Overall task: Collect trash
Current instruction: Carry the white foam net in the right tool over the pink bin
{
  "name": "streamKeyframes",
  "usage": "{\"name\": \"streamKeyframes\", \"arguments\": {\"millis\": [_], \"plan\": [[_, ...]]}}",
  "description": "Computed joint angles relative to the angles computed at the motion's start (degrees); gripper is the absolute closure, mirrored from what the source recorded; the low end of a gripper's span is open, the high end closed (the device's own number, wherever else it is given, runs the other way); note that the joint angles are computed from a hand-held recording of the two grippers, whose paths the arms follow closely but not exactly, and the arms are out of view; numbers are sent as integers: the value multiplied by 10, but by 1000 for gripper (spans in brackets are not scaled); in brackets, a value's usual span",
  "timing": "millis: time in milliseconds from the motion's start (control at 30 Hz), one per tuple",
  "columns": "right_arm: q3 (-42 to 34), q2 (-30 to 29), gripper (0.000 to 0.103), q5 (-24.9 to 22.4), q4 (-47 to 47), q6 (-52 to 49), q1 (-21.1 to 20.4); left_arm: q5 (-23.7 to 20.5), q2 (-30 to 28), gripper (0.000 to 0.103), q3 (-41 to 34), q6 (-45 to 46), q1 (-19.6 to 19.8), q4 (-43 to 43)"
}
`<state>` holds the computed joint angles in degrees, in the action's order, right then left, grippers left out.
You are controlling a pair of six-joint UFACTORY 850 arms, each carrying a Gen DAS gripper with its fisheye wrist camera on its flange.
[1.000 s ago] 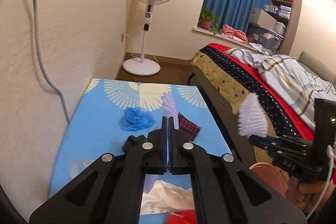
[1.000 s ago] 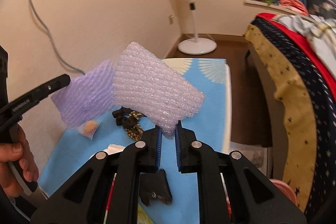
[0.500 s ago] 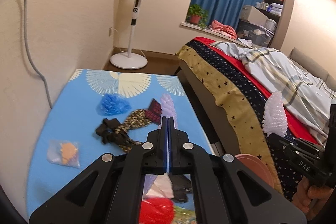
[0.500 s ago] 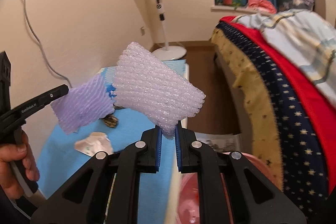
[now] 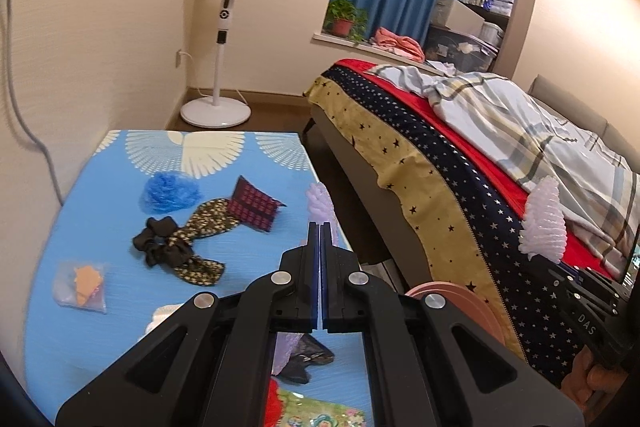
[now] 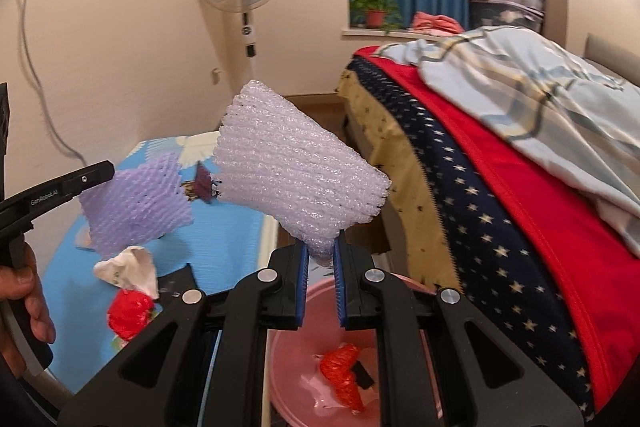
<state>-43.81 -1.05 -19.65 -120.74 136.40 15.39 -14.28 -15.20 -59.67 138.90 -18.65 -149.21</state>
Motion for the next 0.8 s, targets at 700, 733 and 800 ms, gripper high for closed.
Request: {"name": "streamKeyframes", "arguments": {"millis": [700,733,800], "plan": [[26,4,91,-12,76,-14,-44,-3,-59,103,-50,-94,-53,106],[27,4,91,-13,80,-17,-45,-5,-61,103,-53,-103,-55,116],[29,5,91,-13,88,-22,-48,-8,-67,103,-57,-119,-59,133]]}}
